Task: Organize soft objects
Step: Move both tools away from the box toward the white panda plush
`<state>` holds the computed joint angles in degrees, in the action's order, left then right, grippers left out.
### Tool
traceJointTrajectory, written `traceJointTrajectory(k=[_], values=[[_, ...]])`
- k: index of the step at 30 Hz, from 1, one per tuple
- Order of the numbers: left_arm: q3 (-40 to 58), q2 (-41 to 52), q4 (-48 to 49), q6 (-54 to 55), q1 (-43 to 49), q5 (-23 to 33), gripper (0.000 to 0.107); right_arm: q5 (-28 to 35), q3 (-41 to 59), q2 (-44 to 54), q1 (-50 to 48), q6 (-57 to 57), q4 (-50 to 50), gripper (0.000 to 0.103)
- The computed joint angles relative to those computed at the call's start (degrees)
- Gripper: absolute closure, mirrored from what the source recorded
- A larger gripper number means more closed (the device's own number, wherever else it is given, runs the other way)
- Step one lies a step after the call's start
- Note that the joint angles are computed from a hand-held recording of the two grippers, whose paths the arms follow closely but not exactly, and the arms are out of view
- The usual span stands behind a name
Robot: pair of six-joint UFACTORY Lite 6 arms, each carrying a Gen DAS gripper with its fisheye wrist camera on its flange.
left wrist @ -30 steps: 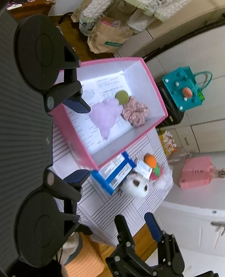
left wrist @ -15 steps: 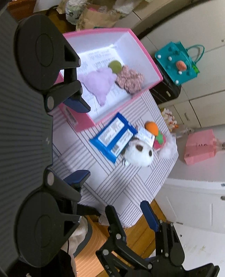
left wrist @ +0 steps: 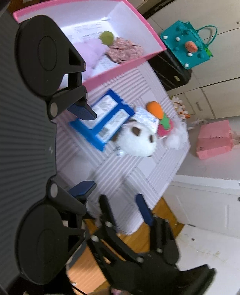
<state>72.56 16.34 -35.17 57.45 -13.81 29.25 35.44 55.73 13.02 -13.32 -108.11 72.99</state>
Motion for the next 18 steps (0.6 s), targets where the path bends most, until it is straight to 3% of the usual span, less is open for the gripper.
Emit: traceJointTrajectory(k=[9, 13, 18], values=[[5.4, 9.9, -8.4, 8.2, -3.7, -12.2, 0.035, -0.7, 5.6, 13.4, -1.1, -23.4, 21.4, 0.034], [12.0, 16.8, -7.6, 4.7, -4.2, -11.6, 0.035, 1.0, 10.7, 22.0, -0.3, -27.2, 30.5, 0.033], [17.3, 23.0, -13.6, 5.3, -4.7, -13.1, 0.035, 1.2, 12.4, 27.3, 1.6, -35.1, 39.8, 0.033]])
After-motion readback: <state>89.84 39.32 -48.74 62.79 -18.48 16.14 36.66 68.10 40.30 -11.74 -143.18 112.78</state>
